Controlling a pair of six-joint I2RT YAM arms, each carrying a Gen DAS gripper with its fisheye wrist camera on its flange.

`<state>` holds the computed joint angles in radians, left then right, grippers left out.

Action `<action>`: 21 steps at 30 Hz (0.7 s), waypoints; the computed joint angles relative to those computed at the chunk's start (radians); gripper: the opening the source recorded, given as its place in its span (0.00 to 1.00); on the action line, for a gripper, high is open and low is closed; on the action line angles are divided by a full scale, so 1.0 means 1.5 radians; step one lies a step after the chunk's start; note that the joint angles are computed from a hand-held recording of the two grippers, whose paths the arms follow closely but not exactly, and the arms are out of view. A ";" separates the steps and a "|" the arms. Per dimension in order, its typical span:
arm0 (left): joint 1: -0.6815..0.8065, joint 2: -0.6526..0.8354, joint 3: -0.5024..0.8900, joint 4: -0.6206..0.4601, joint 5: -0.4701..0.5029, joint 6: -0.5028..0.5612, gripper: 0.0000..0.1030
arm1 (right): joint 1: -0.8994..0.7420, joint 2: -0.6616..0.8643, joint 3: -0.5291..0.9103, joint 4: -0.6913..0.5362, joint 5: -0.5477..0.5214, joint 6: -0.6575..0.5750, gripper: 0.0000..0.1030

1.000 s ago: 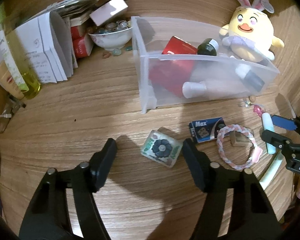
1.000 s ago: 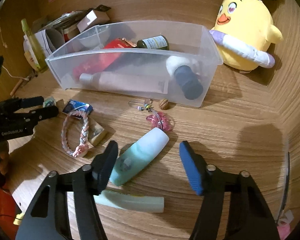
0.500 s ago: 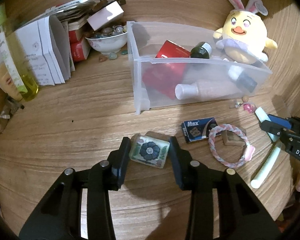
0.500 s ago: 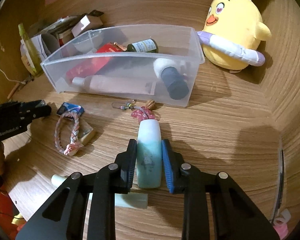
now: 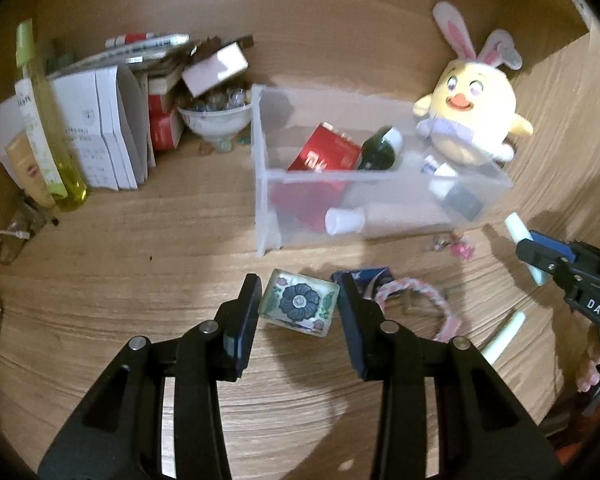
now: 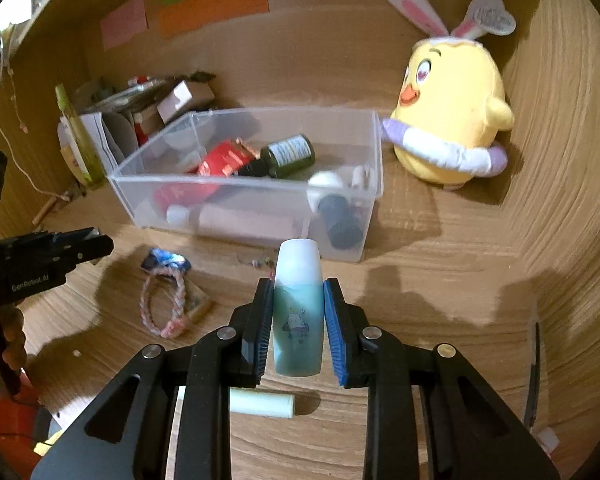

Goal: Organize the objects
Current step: 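Grasp the mint-green tube with the right tool while the left tool grasps the square packet, then carry the mint tube with the right tool while the left tool carries the packet over the bin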

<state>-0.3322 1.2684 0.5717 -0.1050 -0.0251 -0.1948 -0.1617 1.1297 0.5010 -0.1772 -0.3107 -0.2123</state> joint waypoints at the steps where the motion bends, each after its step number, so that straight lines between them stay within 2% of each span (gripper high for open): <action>1: -0.004 -0.009 0.001 -0.003 -0.004 -0.002 0.38 | -0.002 -0.005 0.001 -0.001 -0.004 0.002 0.22; 11: -0.037 -0.058 0.023 -0.012 -0.034 -0.015 0.38 | -0.006 -0.044 0.018 0.004 -0.039 0.018 0.22; 21: -0.058 -0.051 0.063 -0.003 -0.058 -0.019 0.37 | 0.006 -0.044 0.051 0.034 -0.047 0.038 0.22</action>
<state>-0.4190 1.1921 0.6656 -0.1103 -0.1123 -0.2233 -0.1523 1.0633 0.5777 -0.1257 -0.3815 -0.1556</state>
